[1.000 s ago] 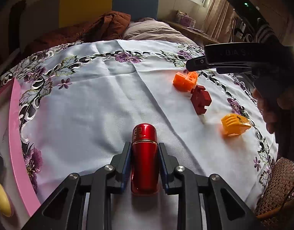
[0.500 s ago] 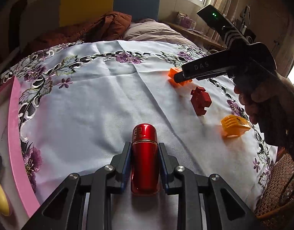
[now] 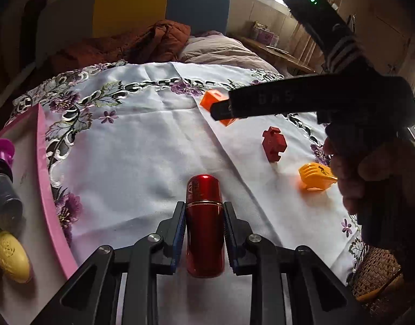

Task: Organize rigid objects
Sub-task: 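Lift the red cylinder with the left gripper while the right gripper moves to the orange cubes, then carry the red cylinder into the tray and open the left gripper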

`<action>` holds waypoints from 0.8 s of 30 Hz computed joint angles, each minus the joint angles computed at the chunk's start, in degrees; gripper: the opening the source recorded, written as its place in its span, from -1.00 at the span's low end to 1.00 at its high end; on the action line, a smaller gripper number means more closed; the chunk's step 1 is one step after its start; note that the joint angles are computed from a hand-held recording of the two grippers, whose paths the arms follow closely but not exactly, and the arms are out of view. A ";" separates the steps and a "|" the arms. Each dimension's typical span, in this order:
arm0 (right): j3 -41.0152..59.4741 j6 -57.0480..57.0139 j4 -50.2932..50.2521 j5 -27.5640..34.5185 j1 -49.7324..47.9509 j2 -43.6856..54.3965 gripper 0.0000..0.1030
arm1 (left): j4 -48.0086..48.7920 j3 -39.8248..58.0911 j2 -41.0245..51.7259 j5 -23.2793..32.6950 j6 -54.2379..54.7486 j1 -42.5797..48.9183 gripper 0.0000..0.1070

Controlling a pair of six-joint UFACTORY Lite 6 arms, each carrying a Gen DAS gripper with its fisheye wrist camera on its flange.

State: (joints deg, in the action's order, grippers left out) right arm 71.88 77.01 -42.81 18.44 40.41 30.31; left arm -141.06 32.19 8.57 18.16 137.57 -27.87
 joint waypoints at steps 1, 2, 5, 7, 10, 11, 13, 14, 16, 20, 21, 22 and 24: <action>0.75 0.11 -0.15 0.32 1.02 0.61 0.21 | 1.35 -1.37 -2.24 -0.16 -1.29 0.52 -0.52; 0.86 0.24 -0.38 0.13 1.69 0.95 0.21 | 2.78 -2.82 -4.78 -0.43 -2.50 1.06 -0.52; 0.56 2.43 -1.93 -0.59 3.85 1.71 0.21 | 10.30 -6.13 -11.78 -1.84 -9.41 2.69 -0.52; -0.39 5.43 -4.10 -1.38 4.95 2.11 0.21 | 15.82 -7.86 -15.93 -2.99 -14.98 3.77 -0.52; 1.06 4.60 -4.00 0.27 6.35 4.74 0.21 | 23.47 -9.96 -20.91 -4.77 -22.58 4.85 -0.52; 1.62 3.64 -3.39 0.51 6.45 5.57 0.21 | 26.48 -10.62 -22.54 -5.37 -25.56 5.11 -0.52; 2.46 2.31 -2.62 0.86 6.54 6.97 0.21 | 29.07 -11.81 -25.12 -6.30 -27.96 5.69 -0.51; 2.53 3.16 -3.62 0.77 6.50 7.13 0.21 | 32.23 -12.33 -26.28 -6.43 -31.00 6.15 -0.52; 2.05 4.00 -4.16 -0.05 6.13 6.91 0.21 | 36.82 -13.15 -27.75 -6.44 -35.36 7.13 -0.52; 2.84 2.98 -3.56 0.86 6.46 7.82 0.20 | 43.93 -14.68 -30.31 -6.15 -42.15 8.76 -0.51; 2.91 3.02 -3.59 1.03 6.47 7.82 0.20 | 45.75 -14.95 -30.84 -5.98 -43.75 9.27 -0.51; 2.80 3.01 -3.33 0.85 6.36 7.68 0.20 | 47.44 -15.23 -31.47 -5.99 -45.36 9.54 -0.52; 2.71 3.18 -3.13 0.44 6.16 7.66 0.20 | 50.32 -15.85 -32.72 -5.54 -47.88 10.66 -0.51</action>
State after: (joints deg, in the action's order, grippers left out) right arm 74.59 80.19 -45.94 18.88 46.57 37.97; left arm -90.74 16.35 -24.15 12.62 89.69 -17.21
